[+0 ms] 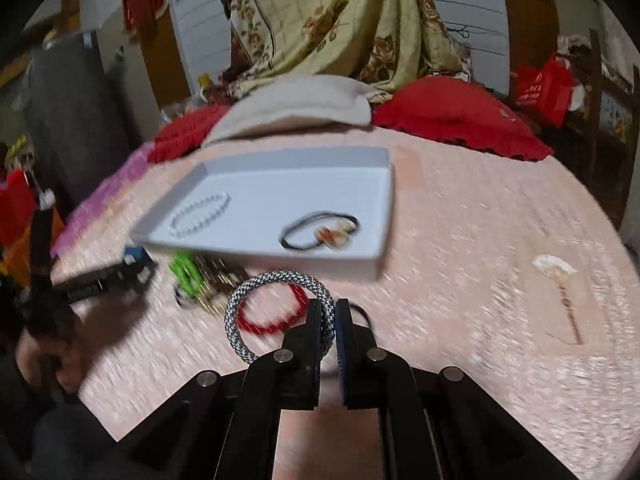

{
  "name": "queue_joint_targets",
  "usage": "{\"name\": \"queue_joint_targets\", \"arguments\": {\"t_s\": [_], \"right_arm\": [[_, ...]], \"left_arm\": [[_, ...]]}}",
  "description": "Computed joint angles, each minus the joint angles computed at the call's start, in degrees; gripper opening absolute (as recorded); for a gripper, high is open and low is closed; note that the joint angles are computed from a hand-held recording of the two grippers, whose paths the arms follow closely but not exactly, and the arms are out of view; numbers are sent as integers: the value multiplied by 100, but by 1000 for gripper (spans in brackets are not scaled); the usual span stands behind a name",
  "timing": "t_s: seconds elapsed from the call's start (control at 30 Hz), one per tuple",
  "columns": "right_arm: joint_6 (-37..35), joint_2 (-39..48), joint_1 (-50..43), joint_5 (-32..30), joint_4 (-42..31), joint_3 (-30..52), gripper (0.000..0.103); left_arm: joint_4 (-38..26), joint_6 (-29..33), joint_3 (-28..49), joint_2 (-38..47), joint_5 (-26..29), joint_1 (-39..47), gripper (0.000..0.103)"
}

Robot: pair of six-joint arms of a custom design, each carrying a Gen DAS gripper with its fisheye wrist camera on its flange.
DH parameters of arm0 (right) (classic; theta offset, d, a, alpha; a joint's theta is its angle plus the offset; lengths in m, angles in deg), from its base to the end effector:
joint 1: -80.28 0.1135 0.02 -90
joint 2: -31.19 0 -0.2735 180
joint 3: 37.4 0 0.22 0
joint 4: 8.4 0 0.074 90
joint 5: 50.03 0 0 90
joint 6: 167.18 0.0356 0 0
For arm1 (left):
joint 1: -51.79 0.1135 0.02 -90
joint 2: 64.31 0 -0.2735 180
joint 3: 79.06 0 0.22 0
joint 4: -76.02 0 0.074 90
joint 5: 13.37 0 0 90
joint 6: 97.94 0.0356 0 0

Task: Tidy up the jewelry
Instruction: 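Carry the blue clip and grey hair tie into the white tray and release both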

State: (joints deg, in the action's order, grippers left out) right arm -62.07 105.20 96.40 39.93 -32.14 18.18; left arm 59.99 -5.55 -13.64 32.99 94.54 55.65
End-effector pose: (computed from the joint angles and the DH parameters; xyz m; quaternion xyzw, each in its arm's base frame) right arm 0.2254 0.0652 0.2333 -0.0082 0.9141 0.1094 0.3903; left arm 0.3139 0.0102 0.1885 0.0441 0.9226 -0.1257 0.3621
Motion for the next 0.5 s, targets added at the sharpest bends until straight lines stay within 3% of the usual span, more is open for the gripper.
{"name": "queue_joint_targets", "arguments": {"t_s": [0.13,0.3,0.5], "right_arm": [[135,772,-40,-22,138,643,6],[88,1660,-251,-137,260,1366,6],[248,2481,-333,5,332,2048,6]], "left_arm": [[79,152,-136,-330,-9,11,64],[-217,215,222,-557,120,-33,64],[-917,-121,1985,604,-243,-546,64]]}}
